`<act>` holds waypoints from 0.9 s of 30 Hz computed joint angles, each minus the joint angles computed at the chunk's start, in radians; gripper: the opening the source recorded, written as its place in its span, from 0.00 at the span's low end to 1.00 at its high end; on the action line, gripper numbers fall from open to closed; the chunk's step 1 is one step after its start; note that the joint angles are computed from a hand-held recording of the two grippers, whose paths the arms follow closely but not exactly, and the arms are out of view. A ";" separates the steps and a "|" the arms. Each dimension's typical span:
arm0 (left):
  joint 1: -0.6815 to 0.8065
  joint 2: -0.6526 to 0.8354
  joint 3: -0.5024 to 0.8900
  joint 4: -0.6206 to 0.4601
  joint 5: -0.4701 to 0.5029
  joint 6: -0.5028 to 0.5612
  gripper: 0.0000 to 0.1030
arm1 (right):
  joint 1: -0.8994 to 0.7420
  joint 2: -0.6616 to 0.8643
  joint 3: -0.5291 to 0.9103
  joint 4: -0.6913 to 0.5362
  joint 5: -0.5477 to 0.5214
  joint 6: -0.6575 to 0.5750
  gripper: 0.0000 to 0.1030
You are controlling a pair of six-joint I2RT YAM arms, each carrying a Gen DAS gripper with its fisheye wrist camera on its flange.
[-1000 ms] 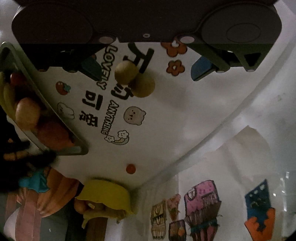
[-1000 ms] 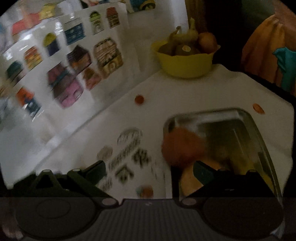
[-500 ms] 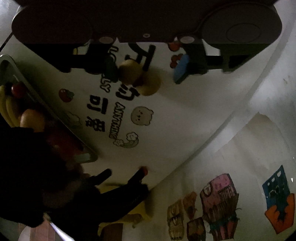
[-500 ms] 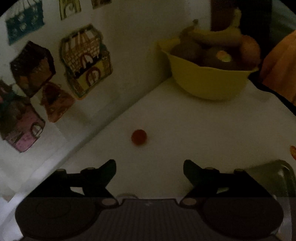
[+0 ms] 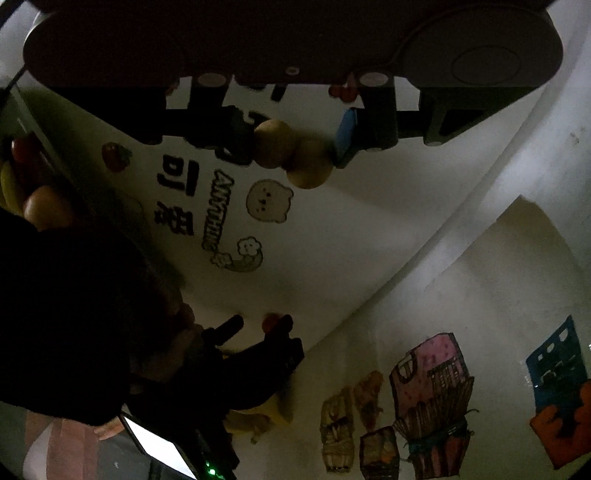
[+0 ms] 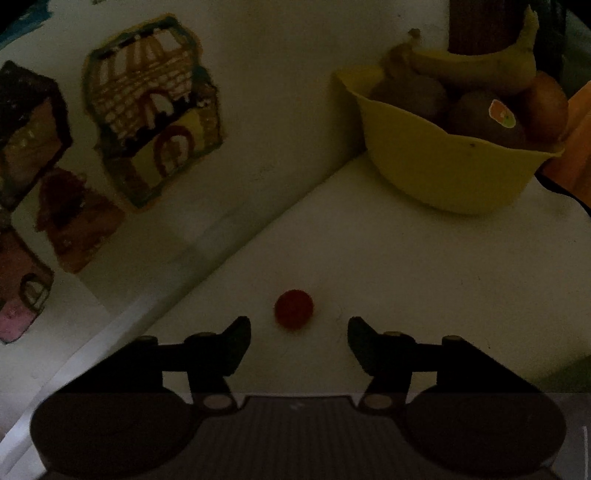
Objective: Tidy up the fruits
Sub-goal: 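Grasp two small tan fruits with the left gripper while the right gripper grasps a red cherry tomato, then carry the tan fruits into the tray with the left gripper while the right gripper drops the tomato there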
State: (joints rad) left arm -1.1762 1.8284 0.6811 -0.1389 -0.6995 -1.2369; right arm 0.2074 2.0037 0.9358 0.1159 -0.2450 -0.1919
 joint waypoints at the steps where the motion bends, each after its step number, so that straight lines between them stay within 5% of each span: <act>1: 0.009 0.004 0.002 0.009 -0.002 0.008 0.49 | 0.009 0.002 -0.006 0.012 0.005 0.009 0.60; 10: 0.095 0.054 0.028 0.099 -0.016 0.114 0.48 | 0.023 0.023 -0.013 0.058 0.013 0.011 0.51; 19: 0.143 0.098 0.067 0.142 -0.018 0.170 0.48 | 0.014 0.047 0.011 0.069 0.016 -0.020 0.28; 27: 0.150 0.126 0.095 0.157 -0.021 0.188 0.48 | -0.050 0.040 0.031 -0.004 -0.057 -0.048 0.26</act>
State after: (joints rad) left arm -1.0257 1.9548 0.7760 0.0181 -0.7205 -1.0486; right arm 0.1571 2.0437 0.9670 0.1119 -0.3017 -0.2401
